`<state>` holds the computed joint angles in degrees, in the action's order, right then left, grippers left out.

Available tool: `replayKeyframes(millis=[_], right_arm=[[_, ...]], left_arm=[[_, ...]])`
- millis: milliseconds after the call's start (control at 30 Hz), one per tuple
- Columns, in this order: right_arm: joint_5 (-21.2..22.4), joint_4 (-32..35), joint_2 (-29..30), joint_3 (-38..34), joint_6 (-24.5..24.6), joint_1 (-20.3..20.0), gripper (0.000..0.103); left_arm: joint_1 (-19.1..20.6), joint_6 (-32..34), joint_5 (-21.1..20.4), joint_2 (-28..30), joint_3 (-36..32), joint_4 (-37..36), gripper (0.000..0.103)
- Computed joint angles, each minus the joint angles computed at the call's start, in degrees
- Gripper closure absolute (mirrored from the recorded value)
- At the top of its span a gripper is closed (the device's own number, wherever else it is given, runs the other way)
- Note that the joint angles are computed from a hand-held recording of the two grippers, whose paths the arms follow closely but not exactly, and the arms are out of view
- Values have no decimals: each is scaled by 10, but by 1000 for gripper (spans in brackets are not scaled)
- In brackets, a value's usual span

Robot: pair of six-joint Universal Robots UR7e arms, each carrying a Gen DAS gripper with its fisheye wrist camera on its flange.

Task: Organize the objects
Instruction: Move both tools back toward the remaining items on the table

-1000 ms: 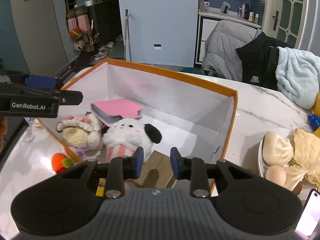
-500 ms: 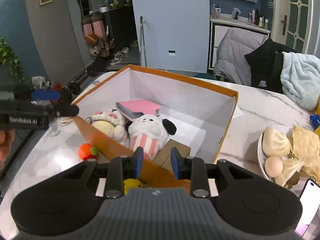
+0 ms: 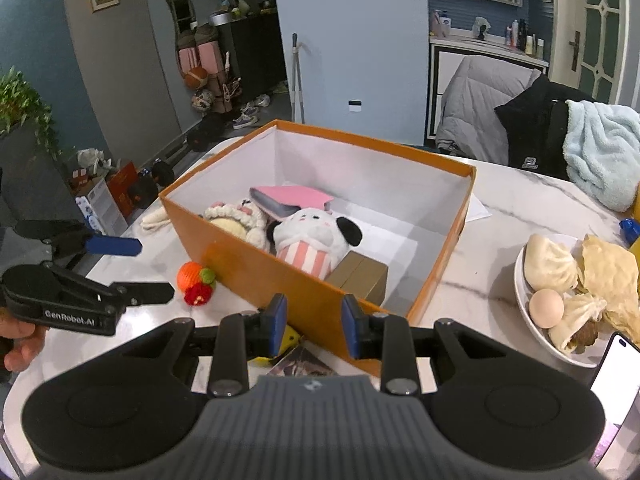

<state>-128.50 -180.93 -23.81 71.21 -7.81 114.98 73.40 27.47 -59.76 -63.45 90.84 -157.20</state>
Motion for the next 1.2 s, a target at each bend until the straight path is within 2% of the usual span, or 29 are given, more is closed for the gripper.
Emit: replayKeyframes(millis=[200, 367, 533, 667, 733, 833, 1033, 1200], right_arm=[[-9, 0, -7, 15, -2, 1, 71], [-15, -4, -19, 37, 8, 0, 70], [-20, -9, -37, 62, 22, -2, 65], [-11, 24, -59, 88, 39, -5, 57], [2, 58, -71, 104, 43, -8, 53], [2, 114, -80, 115, 26, -7, 48], [15, 227, -91, 121, 5, -8, 45], [7, 313, -85, 108, -16, -7, 40]], left_arm=[[-7, 9, -7, -2, 33, 10, 11], [-21, 34, -47, -7, 63, 25, 11], [-39, 101, -96, -13, 101, 19, 10], [-49, 173, -102, -10, 121, 13, 10], [-46, 188, -97, -7, 121, 15, 10], [-36, 159, -82, 2, 101, 24, 10], [-19, 58, -58, 23, 63, 26, 10], [-19, 40, -46, 38, 60, 17, 10]])
